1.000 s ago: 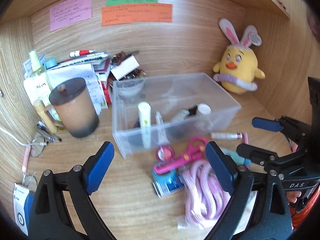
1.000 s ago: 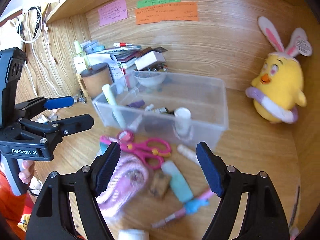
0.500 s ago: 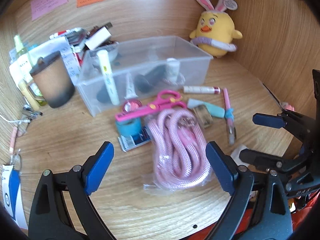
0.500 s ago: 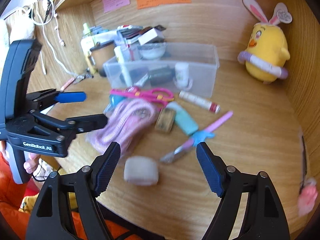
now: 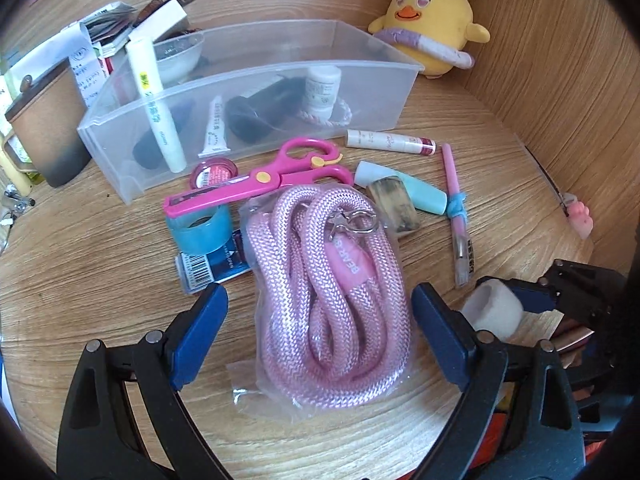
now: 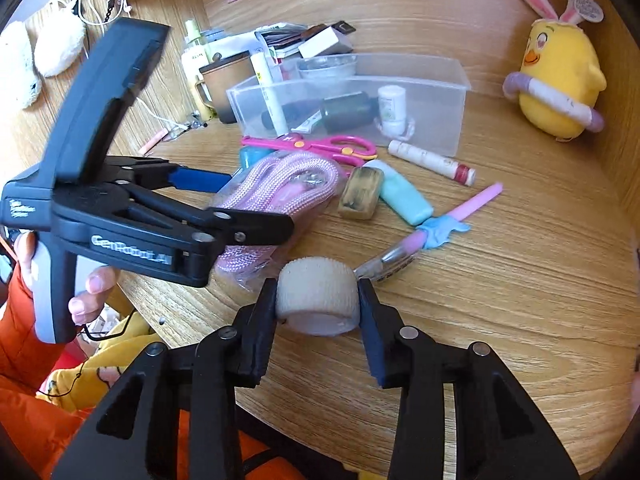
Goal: Organize objects
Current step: 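Grasp the bagged pink rope with left gripper while right gripper grasps beige bandage roll, then carry the bagged rope and bandage roll over the clear box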
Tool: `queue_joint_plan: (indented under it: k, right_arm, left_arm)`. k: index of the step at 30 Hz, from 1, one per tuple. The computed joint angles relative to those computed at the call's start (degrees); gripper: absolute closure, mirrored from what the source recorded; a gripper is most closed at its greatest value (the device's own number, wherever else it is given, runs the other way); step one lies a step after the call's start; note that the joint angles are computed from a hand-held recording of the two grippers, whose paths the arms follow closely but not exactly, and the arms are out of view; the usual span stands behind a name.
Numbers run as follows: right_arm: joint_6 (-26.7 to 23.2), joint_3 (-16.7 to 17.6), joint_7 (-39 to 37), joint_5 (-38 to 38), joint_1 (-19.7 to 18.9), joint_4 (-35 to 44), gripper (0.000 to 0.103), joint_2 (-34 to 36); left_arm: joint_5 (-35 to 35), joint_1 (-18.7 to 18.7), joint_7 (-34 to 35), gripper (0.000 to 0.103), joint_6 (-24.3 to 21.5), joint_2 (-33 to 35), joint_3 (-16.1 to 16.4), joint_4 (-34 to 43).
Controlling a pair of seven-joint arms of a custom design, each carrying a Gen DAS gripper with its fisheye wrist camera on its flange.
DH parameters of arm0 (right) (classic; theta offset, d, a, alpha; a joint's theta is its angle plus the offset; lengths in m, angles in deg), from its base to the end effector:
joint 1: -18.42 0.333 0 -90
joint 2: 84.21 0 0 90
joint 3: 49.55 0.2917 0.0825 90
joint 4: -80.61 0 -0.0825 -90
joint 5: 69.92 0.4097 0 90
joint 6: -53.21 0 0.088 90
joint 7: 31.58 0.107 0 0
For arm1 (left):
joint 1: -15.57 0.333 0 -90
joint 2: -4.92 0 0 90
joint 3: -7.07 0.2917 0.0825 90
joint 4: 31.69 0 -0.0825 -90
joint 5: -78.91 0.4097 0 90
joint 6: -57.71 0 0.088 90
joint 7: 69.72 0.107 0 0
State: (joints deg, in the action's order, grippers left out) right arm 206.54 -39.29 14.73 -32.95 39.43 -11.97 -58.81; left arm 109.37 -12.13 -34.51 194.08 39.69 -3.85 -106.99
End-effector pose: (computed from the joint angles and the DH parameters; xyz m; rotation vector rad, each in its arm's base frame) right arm 0.6428 0.3480 0.4029 -2.1792 0.9188 -0.1590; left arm 0.6283 -0.4512 0.4124 -1.9690 1.8880 -0.6637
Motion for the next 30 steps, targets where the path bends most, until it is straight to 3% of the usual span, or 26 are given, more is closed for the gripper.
queue_joint_plan:
  k: [7, 11, 14, 30]
  right_arm:
    - [0.6, -0.4, 1.0, 1.6, -1.3, 0.8, 0.068, -0.2]
    - [0.4, -0.7, 2.4, 0.9, -1.3, 3.9, 0.068, 1.6]
    - [0.2, -0.5, 2.6, 0.4, -1.2, 5.8, 0.068, 2.8]
    - [0.3, 0.1, 3.5, -0.7, -0.6, 12.2, 0.068, 6.3]
  left_arm:
    - [0.0, -0.9, 1.0, 0.013, -2.5, 3.1, 0.8, 4.3]
    - [1.2, -1.8, 2.0, 0.038, -3.2, 4.4, 1.3, 6.5]
    - [2.1, -2.3, 0.5, 0.042, -2.5, 3.7, 1.9, 5.4]
    - [7.5, -1.6, -7.3, 0.049, 3.7, -4.7, 1.9, -5.0]
